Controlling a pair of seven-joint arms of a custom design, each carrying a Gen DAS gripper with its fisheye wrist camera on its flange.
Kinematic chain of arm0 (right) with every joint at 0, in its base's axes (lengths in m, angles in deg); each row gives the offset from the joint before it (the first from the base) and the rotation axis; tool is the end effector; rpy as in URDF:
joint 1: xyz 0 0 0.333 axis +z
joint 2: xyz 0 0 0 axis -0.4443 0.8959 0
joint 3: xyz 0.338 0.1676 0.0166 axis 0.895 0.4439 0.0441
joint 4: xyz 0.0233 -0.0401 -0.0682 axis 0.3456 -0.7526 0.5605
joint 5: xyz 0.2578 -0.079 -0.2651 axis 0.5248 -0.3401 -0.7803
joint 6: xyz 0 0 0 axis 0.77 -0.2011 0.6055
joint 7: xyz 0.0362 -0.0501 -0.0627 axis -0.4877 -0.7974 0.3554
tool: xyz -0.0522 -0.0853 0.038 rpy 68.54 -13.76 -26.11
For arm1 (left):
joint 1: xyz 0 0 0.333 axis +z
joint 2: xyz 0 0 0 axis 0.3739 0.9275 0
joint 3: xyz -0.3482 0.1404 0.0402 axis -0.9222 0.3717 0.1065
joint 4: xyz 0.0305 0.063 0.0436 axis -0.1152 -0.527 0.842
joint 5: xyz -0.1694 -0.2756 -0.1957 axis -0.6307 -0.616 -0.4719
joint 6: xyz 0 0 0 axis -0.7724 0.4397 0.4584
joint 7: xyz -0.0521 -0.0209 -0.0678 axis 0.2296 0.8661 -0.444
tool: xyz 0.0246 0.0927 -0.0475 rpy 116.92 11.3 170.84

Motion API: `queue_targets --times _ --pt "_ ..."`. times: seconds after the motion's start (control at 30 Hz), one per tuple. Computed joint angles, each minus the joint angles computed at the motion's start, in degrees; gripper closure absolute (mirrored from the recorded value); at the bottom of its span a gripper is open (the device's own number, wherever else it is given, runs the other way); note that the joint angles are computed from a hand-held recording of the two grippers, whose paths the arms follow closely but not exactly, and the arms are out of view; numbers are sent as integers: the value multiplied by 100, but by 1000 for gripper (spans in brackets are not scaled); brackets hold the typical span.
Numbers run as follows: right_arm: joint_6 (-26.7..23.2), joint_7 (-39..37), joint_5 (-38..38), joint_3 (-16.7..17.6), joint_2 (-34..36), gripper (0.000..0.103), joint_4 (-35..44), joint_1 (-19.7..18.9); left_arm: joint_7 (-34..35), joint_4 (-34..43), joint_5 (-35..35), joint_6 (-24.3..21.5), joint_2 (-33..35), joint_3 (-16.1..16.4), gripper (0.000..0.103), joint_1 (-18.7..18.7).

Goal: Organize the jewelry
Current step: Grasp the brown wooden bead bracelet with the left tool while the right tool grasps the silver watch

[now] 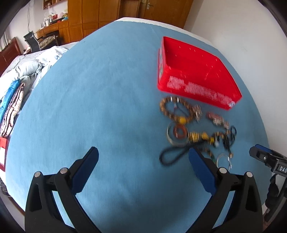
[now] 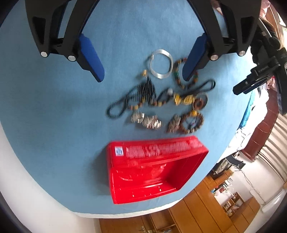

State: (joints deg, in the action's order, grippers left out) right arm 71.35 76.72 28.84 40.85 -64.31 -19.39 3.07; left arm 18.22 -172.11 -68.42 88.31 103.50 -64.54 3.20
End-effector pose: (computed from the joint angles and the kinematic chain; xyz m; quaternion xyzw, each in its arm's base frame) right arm 0.5896 0.4159 0.5130 -0.6321 0.7274 -0.0640 0.2594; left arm 0.6327 -0.2914 0.5071 -0.6522 0.7083 -0.2433 0.1175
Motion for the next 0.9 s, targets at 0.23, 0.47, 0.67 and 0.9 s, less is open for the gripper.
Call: queue_targets --times 0.23,0.47,0.67,0.9 --pt "-850 -1120 409 146 953 29 1521 -269 402 1799 -41 -1165 1081 -8 17 -65" --pt "-1671 -2366 854 216 1821 37 2845 -364 758 3336 -294 -2278 2034 -5 29 -159" --pt "-2339 -2907 988 65 2308 36 3656 -241 825 4126 -271 -2764 2506 78 27 -279" --pt "-2617 -3152 534 -276 2477 43 3982 96 961 4396 -92 -2833 2700 141 28 -408"
